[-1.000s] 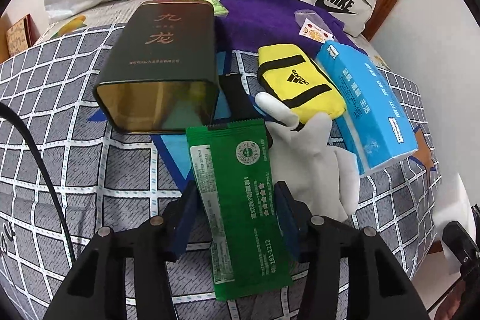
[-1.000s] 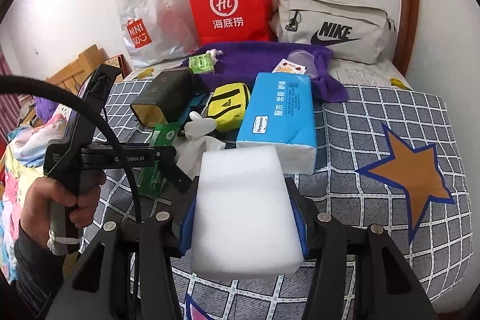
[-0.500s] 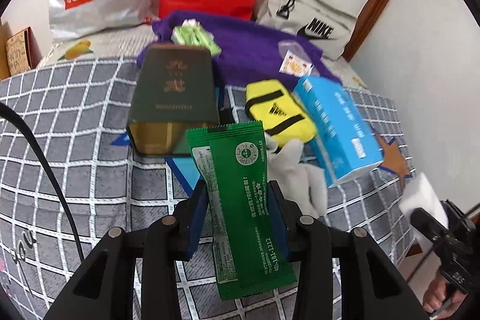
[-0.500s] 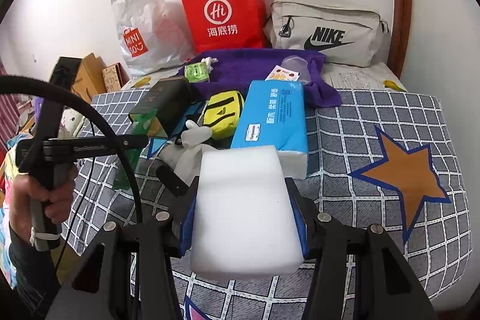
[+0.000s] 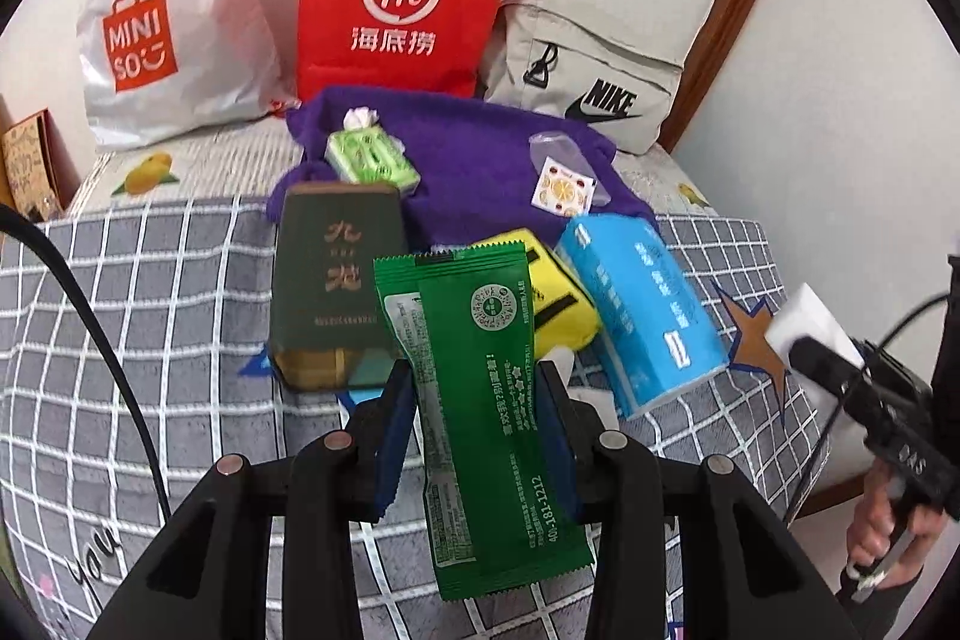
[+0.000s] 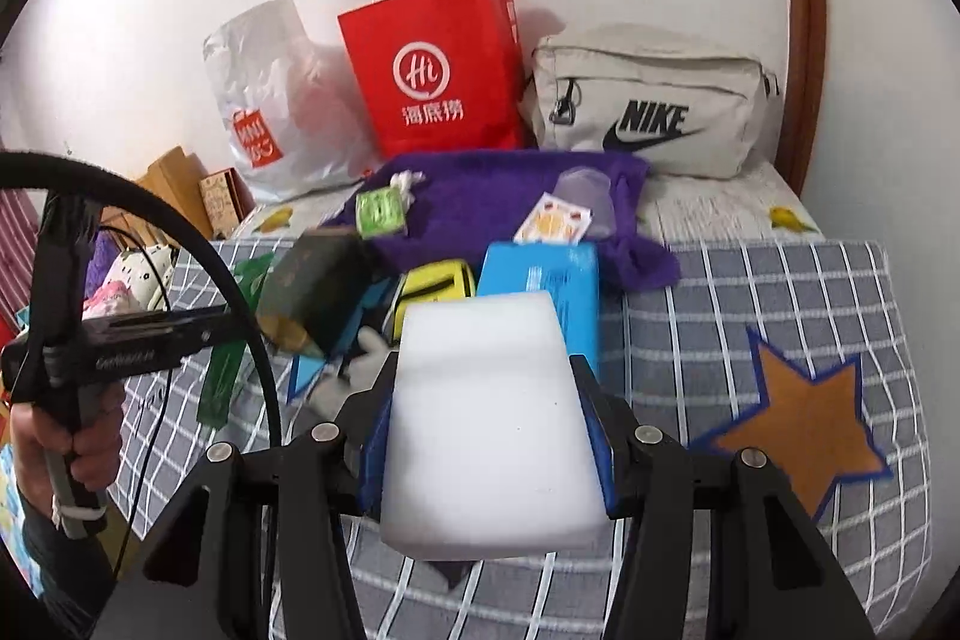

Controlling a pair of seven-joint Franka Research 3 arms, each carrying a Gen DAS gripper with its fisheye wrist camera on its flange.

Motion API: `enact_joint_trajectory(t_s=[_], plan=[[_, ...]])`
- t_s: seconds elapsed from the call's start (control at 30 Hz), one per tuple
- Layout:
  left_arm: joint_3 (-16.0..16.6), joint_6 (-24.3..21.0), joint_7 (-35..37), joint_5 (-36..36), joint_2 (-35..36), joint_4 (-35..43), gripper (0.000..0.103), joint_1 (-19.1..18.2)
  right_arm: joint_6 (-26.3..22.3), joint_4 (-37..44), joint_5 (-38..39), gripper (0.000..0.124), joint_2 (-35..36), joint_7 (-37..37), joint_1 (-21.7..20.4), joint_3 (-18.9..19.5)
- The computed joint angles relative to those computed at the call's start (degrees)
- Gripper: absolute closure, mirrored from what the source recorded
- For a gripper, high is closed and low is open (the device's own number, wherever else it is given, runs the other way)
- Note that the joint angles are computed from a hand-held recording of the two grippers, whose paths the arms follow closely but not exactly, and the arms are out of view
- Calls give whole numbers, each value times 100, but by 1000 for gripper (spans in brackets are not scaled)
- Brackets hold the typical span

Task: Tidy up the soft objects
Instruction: 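Carry the green sachet in the left tool while the right tool carries the sponge over the towel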

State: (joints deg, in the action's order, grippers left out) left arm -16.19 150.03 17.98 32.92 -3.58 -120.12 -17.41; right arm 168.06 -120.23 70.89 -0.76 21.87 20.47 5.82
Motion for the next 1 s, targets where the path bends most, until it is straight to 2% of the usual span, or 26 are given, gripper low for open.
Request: enact_joint_trajectory(t_s=[0.37,0.57,0.7,0.9,1.0], plan=[[228,-15,799,-421,438,606,66,178,-171,1195,-1456,73,975,1272,-247,154],[344,-355,1257,-549,881,1310,66,236,-400,1969,-2393,73,1536,2101,-391,181],[406,-429,1492,-621,1172,1713,66,248,-538,2504,-2935,73,1918,2555,-479,207],[493,-568,1868,-910,1642,2308,66,271,-966,3519,-3763,73,2605,3251,-493,165],[527,-701,2077,-1059,1915,2669,66,291,-1367,4211,-4163,73,3049,3533,-466,148]])
